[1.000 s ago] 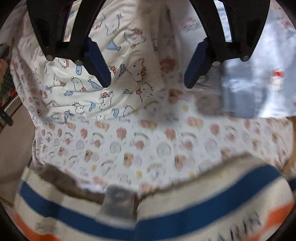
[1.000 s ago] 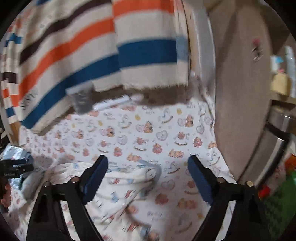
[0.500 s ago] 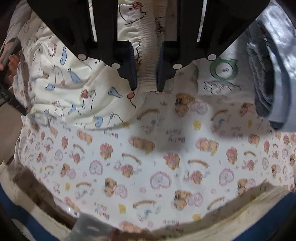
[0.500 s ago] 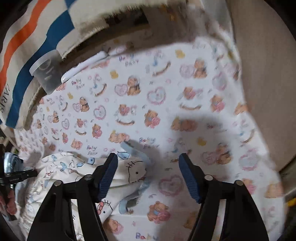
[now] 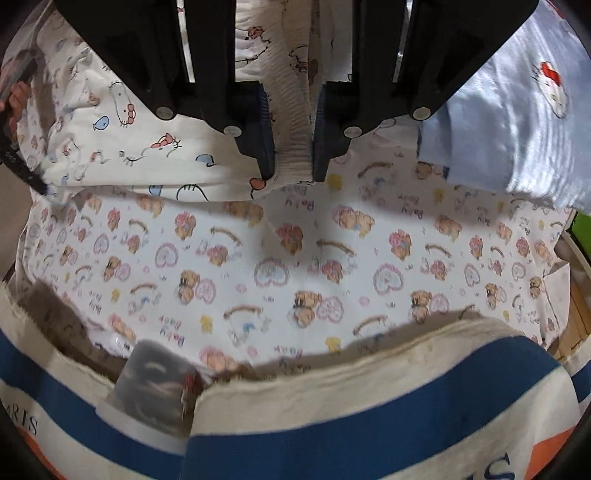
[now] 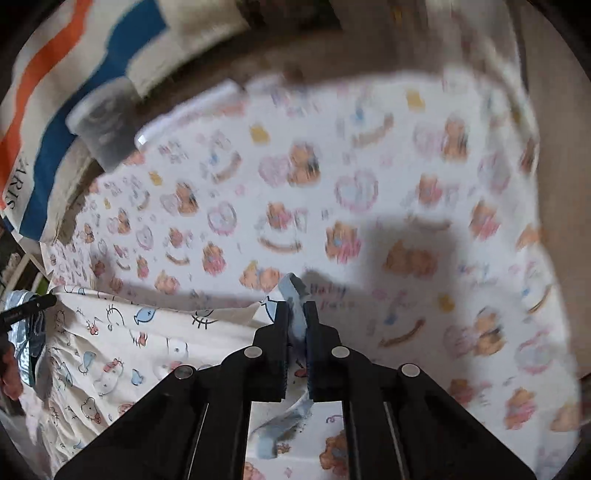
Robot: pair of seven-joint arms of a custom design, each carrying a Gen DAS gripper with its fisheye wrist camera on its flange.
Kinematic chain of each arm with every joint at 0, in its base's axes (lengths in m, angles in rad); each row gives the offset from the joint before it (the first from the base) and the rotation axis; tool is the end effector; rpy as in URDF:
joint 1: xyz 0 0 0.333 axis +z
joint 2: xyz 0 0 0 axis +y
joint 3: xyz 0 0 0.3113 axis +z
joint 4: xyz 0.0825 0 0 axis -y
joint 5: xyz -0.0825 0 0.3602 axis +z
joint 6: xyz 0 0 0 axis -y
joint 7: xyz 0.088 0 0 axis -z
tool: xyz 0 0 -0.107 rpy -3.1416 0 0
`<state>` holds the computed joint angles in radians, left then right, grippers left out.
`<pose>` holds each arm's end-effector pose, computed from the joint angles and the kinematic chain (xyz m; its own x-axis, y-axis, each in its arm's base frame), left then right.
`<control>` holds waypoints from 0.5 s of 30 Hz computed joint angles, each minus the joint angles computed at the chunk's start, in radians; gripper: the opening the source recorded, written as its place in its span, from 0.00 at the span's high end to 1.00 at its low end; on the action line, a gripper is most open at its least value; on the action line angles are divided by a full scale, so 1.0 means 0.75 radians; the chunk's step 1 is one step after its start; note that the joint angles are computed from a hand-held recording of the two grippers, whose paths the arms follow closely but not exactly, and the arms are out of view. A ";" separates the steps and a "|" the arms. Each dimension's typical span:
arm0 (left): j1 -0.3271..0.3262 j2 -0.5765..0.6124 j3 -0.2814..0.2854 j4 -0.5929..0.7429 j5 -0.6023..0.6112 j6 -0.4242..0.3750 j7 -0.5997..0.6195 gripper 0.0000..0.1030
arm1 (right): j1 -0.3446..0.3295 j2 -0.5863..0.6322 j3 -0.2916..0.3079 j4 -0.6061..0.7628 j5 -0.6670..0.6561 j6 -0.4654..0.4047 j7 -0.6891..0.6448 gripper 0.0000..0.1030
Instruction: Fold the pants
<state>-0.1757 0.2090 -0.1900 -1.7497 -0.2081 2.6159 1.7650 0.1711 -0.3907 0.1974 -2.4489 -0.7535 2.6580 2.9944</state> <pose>0.6068 -0.2163 0.5312 -0.4208 -0.9003 0.1117 -0.7359 0.2667 -0.6223 0.4065 0.1846 0.5061 -0.3686 -0.9073 -0.2023 -0.6015 0.3987 -0.6922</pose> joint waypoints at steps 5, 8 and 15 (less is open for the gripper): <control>0.005 -0.062 -0.012 -0.060 -0.054 0.091 0.007 0.82 | -0.022 -0.122 0.096 0.085 -0.154 -0.139 0.069 0.93; 0.027 -0.144 -0.033 -0.139 -0.188 0.157 0.093 0.82 | -0.011 -0.167 0.127 0.150 -0.181 -0.207 0.074 0.93; -0.005 -0.371 -0.008 -0.351 -0.455 0.354 0.320 0.81 | -0.014 -0.250 0.275 0.266 -0.263 -0.357 0.164 0.93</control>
<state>-0.1796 -0.0695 -0.1960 -2.0127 -0.5492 2.8816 2.0047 0.1607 -0.5782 0.4035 -2.2495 -0.9506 2.3905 3.1174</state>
